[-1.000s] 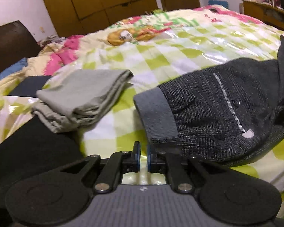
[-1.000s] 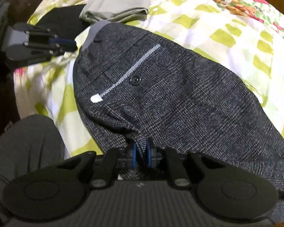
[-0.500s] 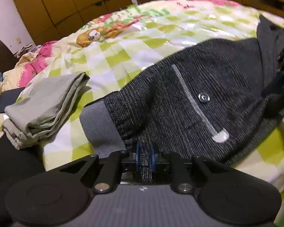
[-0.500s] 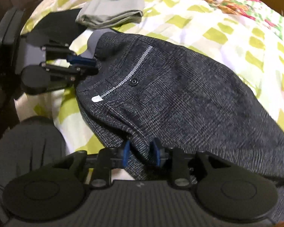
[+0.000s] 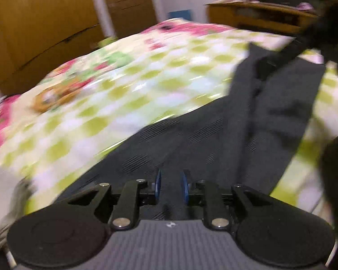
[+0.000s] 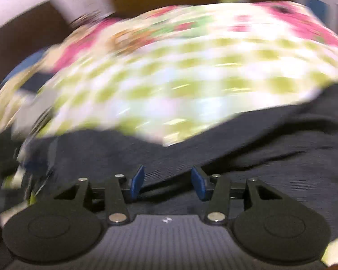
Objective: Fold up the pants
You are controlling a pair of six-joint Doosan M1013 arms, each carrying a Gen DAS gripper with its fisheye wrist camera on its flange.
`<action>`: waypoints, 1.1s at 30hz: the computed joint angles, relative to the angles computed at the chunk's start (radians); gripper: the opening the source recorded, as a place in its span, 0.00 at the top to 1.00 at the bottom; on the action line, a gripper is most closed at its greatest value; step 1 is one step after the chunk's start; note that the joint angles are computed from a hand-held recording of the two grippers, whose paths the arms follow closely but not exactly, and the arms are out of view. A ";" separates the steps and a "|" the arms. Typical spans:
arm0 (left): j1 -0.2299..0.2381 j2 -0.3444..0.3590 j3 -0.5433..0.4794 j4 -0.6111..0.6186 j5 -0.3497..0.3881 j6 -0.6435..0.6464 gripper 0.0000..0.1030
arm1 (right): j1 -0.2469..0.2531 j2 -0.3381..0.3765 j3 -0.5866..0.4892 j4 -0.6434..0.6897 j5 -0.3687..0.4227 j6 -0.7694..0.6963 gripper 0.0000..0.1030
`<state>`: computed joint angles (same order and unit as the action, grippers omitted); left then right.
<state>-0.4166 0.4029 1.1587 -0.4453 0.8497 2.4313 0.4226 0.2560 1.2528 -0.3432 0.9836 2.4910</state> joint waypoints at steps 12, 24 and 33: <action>-0.109 0.098 -0.114 -0.017 0.076 0.035 0.45 | -0.205 0.011 0.011 -0.142 -0.012 0.444 0.44; -0.137 0.123 -0.132 0.039 0.039 -0.037 0.57 | -0.273 0.048 0.022 -0.008 0.027 0.401 0.95; -0.112 0.123 -0.187 0.016 0.035 -0.102 0.70 | -0.247 -0.069 0.078 -0.155 -0.305 0.506 0.96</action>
<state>-0.5290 0.5260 0.9718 -0.4289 0.8842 2.3293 0.1761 0.1873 1.3310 -0.4982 0.6790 2.9971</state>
